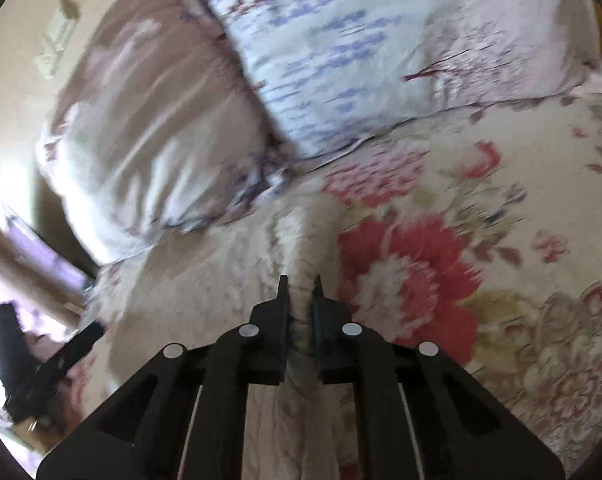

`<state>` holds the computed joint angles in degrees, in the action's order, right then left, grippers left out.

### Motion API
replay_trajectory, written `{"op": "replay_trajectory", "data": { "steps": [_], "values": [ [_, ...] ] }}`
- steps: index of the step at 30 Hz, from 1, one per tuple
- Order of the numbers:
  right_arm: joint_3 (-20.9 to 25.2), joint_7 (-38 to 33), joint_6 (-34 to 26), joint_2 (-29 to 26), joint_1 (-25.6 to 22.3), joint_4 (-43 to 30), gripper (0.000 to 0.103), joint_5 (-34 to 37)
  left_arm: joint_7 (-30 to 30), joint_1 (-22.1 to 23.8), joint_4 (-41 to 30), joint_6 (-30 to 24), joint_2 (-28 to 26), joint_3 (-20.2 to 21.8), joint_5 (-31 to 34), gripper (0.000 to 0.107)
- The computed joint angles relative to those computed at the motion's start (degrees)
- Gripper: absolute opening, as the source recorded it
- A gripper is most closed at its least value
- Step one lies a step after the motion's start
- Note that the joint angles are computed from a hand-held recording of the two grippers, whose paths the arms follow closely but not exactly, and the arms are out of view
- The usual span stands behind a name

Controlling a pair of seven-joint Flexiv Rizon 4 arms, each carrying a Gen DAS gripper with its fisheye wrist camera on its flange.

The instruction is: Fold small clothes

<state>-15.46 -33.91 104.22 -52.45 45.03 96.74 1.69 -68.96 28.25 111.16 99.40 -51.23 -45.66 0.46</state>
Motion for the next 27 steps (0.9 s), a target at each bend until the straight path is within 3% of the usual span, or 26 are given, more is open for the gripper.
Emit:
{"op": "replay_trajectory", "data": {
  "steps": [2, 5, 8, 10, 14, 17, 20, 22, 25, 27],
  "values": [
    [-2.79, 1.24, -4.42, -0.48, 1.68, -0.56, 0.009, -0.02, -0.69, -2.19, -0.1, -0.58, 1.4, 3.14, -0.98, 0.069],
    [-1.91, 2.15, -5.97, 0.0, 0.7, -0.14, 0.012, -2.64, -1.06, -4.02, -0.1, -1.25, 2.17, 5.88, -2.12, 0.069],
    [-5.15, 2.93, -3.09, 1.73, 3.81, 3.43, 0.024, -2.47, -1.06, -3.87, 0.72, -1.23, 2.57, 6.34, -2.73, 0.07],
    [-7.51, 1.77, 0.58, 2.47, 6.53, 6.03, 0.024, -1.33, -1.02, -2.94, 1.72, -0.71, 2.86, 5.86, -2.58, 0.073],
    [-7.9, -4.69, 5.13, 4.11, 9.58, 8.96, 0.024, 0.05, -1.37, -2.36, 3.35, -0.45, 3.76, 5.78, -2.07, 0.074],
    [-8.49, -8.43, 3.48, 4.23, 11.76, 8.97, 0.028, 0.77, -1.2, -2.58, 4.16, -0.95, 4.16, 6.14, -1.89, 0.076],
    [-11.0, -10.75, 1.01, 3.25, 15.11, 8.89, 0.049, 2.13, -0.95, -3.54, 4.32, -0.9, 3.93, 7.29, -1.91, 0.078],
    [-12.82, -9.86, -3.59, 2.04, 17.05, 8.37, 0.05, 1.47, -0.85, -4.78, 3.75, -1.84, 3.54, 8.71, -2.48, 0.082],
    [-20.41, -7.95, -5.14, -1.99, 23.52, 8.74, 0.05, 0.83, -0.17, -4.61, 3.42, -0.94, 1.53, 8.17, -2.9, 0.086],
    [-20.33, -6.94, -6.33, -0.93, 23.37, 9.1, 0.05, -0.51, -0.5, -5.46, 3.41, -0.7, 2.1, 9.19, -2.96, 0.086]
  ]
}}
